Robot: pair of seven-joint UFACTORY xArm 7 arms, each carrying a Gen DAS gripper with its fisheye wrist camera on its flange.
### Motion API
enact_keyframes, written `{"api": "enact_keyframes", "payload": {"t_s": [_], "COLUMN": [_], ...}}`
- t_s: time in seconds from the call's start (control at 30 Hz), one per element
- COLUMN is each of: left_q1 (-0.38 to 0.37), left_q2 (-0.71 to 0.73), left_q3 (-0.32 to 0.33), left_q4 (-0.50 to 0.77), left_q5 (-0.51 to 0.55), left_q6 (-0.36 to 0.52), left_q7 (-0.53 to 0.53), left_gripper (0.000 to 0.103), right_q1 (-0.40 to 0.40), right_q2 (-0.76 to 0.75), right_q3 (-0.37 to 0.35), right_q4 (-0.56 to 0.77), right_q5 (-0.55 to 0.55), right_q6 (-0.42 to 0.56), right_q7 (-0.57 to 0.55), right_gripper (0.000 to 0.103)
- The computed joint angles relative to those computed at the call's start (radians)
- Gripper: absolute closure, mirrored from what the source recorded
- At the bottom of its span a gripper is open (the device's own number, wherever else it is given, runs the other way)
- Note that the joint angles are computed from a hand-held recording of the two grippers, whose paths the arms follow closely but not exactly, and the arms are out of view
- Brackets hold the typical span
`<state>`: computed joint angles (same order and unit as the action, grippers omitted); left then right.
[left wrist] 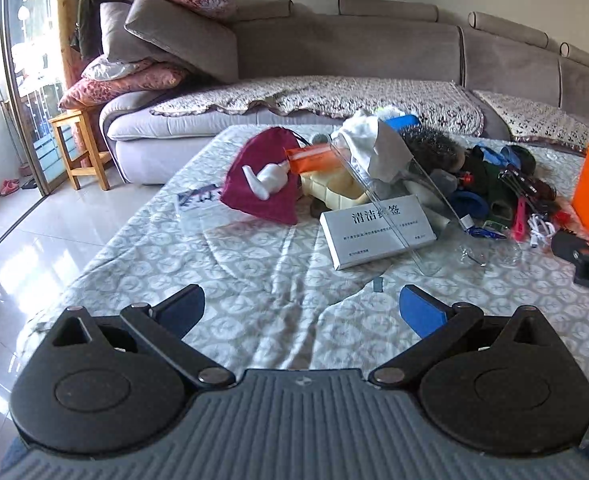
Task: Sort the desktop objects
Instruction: 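Open the left gripper and withdraw both grippers from the box, then grasp the white coiled cable with the right gripper while the left reaches the white pump bottle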
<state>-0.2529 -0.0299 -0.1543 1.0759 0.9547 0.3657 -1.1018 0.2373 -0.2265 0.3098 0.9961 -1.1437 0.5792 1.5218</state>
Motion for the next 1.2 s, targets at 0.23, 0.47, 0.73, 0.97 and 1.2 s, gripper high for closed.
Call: {"api": "enact_keyframes", "payload": {"t_s": [0.23,0.47,0.73,0.97,1.2], "left_q1": [-0.048,-0.089,-0.08,-0.088,-0.045], "left_q2": [0.138,0.188,0.175,0.182,0.113], "left_q3": [0.039,0.11,0.136,0.133,0.115], "left_q4": [0.131,0.162,0.12,0.134,0.058], "left_q5": [-0.068,0.041,0.188,0.246,0.178], "left_q6": [0.003,-0.052,-0.116,-0.104,-0.089], "left_q7": [0.074,0.025,-0.108,-0.162,-0.037], "left_gripper": [0.0,0.0,0.0,0.0,0.0], "right_q1": [0.016,0.033,0.057,0.055,0.039], "right_q2": [0.119,0.199,0.25,0.224,0.193], "right_q3": [-0.063,-0.115,-0.167,-0.171,-0.157], "right_q4": [0.069,0.145,0.184,0.156,0.113], "right_q5": [0.09,0.18,0.241,0.243,0.233], "right_q6": [0.023,0.018,0.013,-0.015,-0.034], "right_q7": [-0.015,-0.031,-0.061,-0.111,-0.138], "right_gripper": [0.043,0.043,0.048,0.063,0.07]}}
